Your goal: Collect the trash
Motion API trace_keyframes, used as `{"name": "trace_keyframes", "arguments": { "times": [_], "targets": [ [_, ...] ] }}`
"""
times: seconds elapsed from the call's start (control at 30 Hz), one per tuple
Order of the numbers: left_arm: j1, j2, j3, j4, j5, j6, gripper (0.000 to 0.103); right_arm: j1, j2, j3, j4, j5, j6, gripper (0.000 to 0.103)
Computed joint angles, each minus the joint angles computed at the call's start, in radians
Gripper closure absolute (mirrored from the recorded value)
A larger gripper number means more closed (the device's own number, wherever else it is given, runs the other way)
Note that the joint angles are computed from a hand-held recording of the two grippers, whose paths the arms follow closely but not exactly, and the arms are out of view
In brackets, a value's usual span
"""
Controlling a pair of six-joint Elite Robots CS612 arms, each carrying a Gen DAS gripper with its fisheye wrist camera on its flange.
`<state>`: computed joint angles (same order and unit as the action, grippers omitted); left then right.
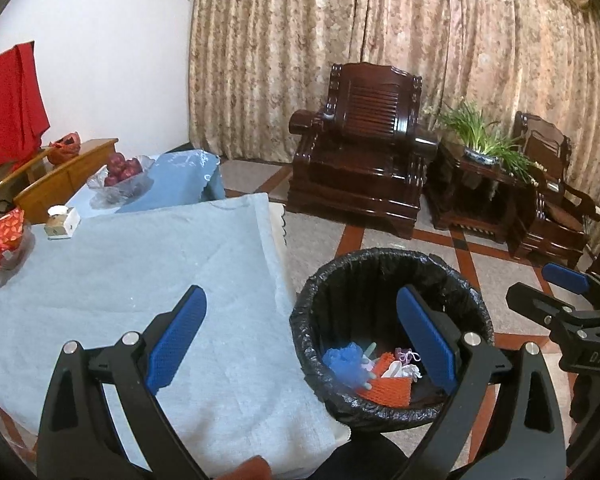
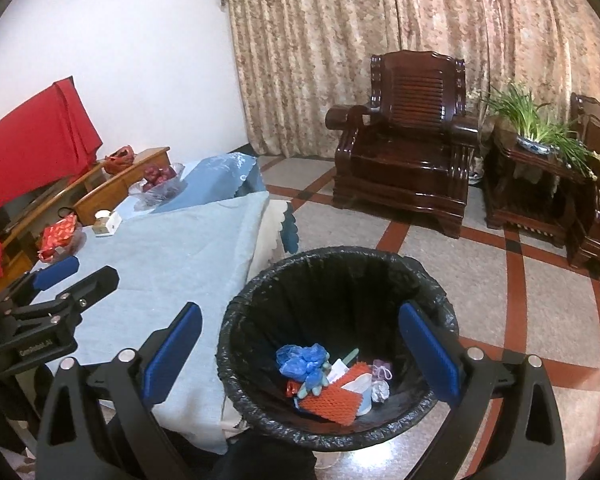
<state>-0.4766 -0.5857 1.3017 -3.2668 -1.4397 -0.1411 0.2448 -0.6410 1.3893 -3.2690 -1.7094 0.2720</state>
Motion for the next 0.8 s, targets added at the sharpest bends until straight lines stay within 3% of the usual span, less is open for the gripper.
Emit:
{"name": "trace_keyframes", "arguments": {
  "times": [0.8],
  "targets": [
    [-0.007,-0.033,0.053,-0.062,0.034,-0.001,0.01,0.019,-0.001,-0.007,-0.03,-0.015,-0.046,0.006]
  ]
}}
